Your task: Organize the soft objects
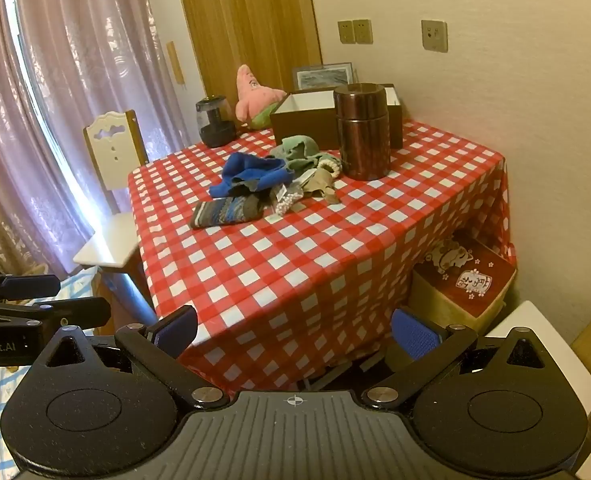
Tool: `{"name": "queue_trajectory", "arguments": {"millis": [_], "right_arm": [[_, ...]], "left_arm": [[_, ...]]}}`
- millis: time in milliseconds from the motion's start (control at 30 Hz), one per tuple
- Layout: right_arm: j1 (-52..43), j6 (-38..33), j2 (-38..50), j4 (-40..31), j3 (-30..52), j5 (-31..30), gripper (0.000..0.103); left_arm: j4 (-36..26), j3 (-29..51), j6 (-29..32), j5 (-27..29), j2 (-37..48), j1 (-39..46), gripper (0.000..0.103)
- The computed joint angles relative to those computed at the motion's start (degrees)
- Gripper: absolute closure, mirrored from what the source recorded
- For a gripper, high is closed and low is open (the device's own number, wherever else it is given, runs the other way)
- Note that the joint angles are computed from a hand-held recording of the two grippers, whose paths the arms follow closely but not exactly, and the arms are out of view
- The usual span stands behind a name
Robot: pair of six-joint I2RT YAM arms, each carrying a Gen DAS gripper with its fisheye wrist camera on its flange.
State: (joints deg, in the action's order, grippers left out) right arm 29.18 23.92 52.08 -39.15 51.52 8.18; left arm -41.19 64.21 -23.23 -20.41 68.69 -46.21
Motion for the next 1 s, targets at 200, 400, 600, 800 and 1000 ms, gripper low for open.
{"name": "queue_trajectory", "arguments": {"millis": [200, 400, 600, 800, 1000], "right_arm": [[0.2, 0.1, 0.1, 0.1, 0.0, 0.1, 0.000], [0.4, 0.2, 0.3, 0.3, 0.0, 0.3, 0.000], [0.6, 0.4, 0.5, 0.5, 0.0, 0.5, 0.000], [0.3, 0.1, 0.6, 0.7, -0.1, 0.3, 0.000], [0.0, -0.1, 0.8, 0.7, 0.0, 0.0, 0.000]], "left_arm": [[0.0, 0.0, -0.1, -0.1, 0.0, 0.0, 0.021], [0.0, 0.0, 0.0, 0.0, 0.0, 0.0, 0.021], [0.0, 0.0, 0.0, 0.1, 0.0, 0.0, 0.021], [0.1, 0.0, -0.1, 0.1, 0.0, 0.0, 0.021], [0.0, 0.0, 0.0, 0.2, -0.1, 0.1, 0.021]]}}
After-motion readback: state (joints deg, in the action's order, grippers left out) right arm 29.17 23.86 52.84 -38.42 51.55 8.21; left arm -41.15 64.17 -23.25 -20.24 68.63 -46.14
